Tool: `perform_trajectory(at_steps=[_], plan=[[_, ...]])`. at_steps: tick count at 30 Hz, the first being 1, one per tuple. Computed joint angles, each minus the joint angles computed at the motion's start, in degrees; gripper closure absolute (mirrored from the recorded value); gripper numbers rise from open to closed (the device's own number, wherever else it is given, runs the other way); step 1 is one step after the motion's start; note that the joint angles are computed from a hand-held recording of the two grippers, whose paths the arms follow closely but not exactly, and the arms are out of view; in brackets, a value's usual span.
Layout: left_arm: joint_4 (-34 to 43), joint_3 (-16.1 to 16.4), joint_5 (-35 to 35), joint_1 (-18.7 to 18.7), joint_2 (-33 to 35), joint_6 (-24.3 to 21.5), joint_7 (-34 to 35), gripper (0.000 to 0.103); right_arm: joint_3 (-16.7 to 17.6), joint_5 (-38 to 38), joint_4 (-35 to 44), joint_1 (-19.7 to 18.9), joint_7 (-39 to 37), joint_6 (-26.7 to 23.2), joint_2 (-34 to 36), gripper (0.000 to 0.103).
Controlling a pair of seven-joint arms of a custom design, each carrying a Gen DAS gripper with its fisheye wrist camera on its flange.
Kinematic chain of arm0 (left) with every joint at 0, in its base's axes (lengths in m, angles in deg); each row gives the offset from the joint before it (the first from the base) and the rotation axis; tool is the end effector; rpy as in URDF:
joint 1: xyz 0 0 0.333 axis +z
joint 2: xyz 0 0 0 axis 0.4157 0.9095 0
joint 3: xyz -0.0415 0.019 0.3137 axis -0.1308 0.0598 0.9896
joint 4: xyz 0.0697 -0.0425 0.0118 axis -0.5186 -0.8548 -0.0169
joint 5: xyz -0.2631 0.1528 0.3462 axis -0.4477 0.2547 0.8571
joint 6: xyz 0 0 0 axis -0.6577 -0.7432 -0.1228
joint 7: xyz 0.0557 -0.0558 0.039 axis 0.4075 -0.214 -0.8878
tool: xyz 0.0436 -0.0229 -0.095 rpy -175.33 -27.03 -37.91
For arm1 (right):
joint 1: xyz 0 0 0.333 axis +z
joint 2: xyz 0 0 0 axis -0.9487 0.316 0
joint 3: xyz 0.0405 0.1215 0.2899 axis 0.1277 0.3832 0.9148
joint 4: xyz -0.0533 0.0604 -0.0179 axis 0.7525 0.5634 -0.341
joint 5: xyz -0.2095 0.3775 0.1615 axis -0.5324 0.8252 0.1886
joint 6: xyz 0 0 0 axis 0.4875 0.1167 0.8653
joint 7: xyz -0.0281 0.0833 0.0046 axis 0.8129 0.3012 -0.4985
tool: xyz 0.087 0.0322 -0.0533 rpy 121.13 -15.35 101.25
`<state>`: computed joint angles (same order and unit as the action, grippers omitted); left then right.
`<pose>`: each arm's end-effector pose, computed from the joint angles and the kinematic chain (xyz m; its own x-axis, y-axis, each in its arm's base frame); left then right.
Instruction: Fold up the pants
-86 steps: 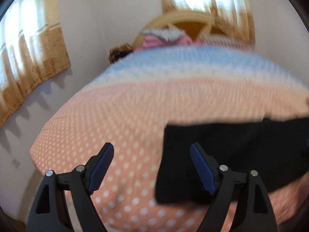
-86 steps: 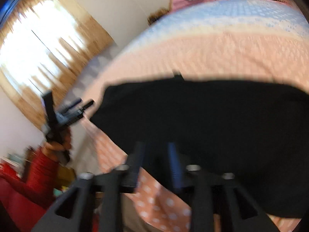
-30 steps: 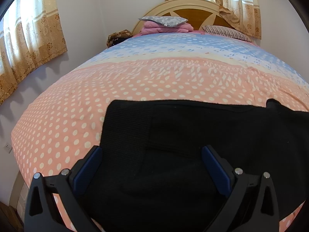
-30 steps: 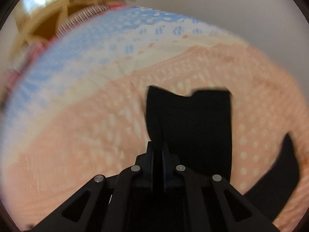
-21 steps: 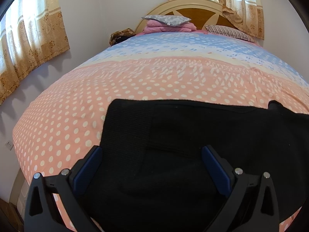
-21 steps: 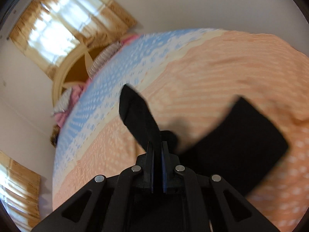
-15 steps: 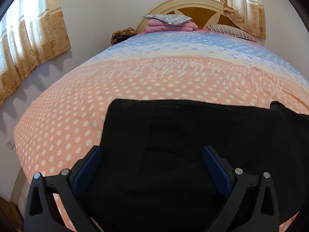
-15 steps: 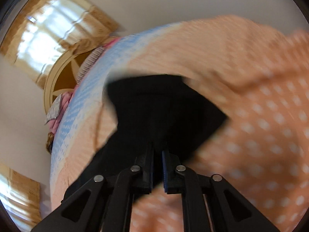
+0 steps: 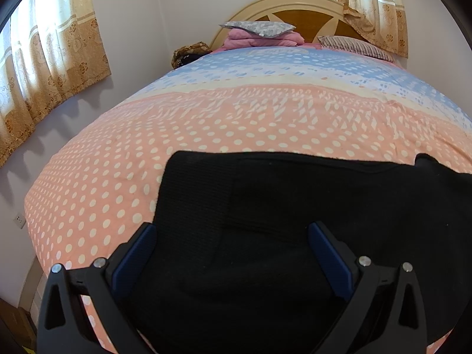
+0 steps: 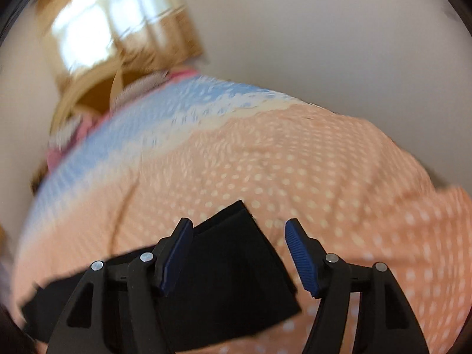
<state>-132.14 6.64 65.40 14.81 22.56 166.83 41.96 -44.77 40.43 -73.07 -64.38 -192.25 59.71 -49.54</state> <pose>0.6876 -0.1628 0.3926 0.0249 -0.9906 -0.1343 -0.6828 0.0813 -0.7260 0.4828 0.1683 0.4884 -0.6859 -0.7075 -0.1700 -0.4419 0.5906 -0.6753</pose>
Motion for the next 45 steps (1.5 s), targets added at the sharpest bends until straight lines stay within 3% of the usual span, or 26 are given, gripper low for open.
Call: perform_trajectory(at_steps=[3,4,6,11,16,19,24,28,30,32,34,35,37,39,41,42,45], plan=[[0.14,-0.02,-0.07,-0.06,0.08,-0.34,0.08,0.000,-1.27,1.03,2.42,0.08,-4.34,-0.63,4.40,0.043],[0.17,0.00,0.02,-0.13,0.07,-0.47,-0.07,0.000,-1.36,0.83,1.94,0.24,-4.10,-0.39,4.69,0.053],[0.23,0.15,0.60,-0.31,0.07,-0.62,-0.74,0.000,-3.21,3.16,0.37,1.09,-6.61,1.80,4.90,0.102],[0.26,0.14,2.11,-0.38,0.01,-1.12,-2.23,0.000,-2.66,3.24,0.38,0.96,-7.52,3.50,5.72,0.102],[0.31,-0.10,2.57,-0.36,-0.07,-1.77,-2.99,0.000,-0.41,-2.84,-1.63,-0.51,-1.36,4.81,1.66,0.102],[0.35,-0.23,2.82,-0.34,-0.09,-2.02,-3.39,0.000,-0.35,-4.39,-3.40,-1.54,1.93,8.28,-0.92,0.102],[0.33,-0.40,2.88,-0.15,-0.12,-2.01,-3.42,0.000,-0.45,-4.00,-3.76,-3.62,1.91,10.90,-1.34,0.102],[0.33,-0.23,3.72,-0.26,-0.14,-1.97,-4.27,0.000,-0.35,-1.70,-1.70,-4.71,2.74,5.73,1.86,0.102],[0.32,-0.37,3.65,-0.16,-0.16,-2.09,-4.17,0.000,-0.19,-1.36,0.33,-4.26,1.68,-1.45,5.03,0.102],[0.28,-0.38,3.77,-0.15,-0.16,-1.95,-4.40,0.000,-2.54,1.66,-0.34,-2.71,1.06,-1.30,5.30,0.102],[0.15,-0.23,4.59,-0.33,-0.24,-1.96,-5.23,0.000,-0.52,-2.34,-1.22,-2.78,6.92,-2.61,2.46,0.102],[0.20,-0.27,4.74,-0.34,-0.22,-2.09,-5.38,0.000,0.29,-5.05,-1.32,-2.42,7.88,-1.47,1.24,0.101],[0.11,-0.31,5.08,-0.32,-0.28,-2.13,-5.73,0.000,-0.60,-6.94,-1.05,-0.77,5.48,6.50,0.84,0.101],[-0.03,-0.27,5.63,-0.29,-0.37,-1.87,-6.37,0.000,-2.80,-4.31,0.74,1.49,-0.66,18.08,4.05,0.097],[0.08,-0.38,5.61,-0.15,-0.32,-1.84,-6.39,0.000,-4.25,2.19,4.66,4.45,-11.41,22.49,9.61,0.072],[0.02,-0.44,5.47,-0.04,-0.34,-1.72,-6.24,0.000,-4.19,4.33,6.37,5.14,-14.76,23.80,12.10,0.056],[-0.10,-0.50,5.14,0.14,-0.42,-1.38,-6.06,0.000,-4.90,13.31,11.50,8.16,-25.57,26.37,19.34,0.055]])
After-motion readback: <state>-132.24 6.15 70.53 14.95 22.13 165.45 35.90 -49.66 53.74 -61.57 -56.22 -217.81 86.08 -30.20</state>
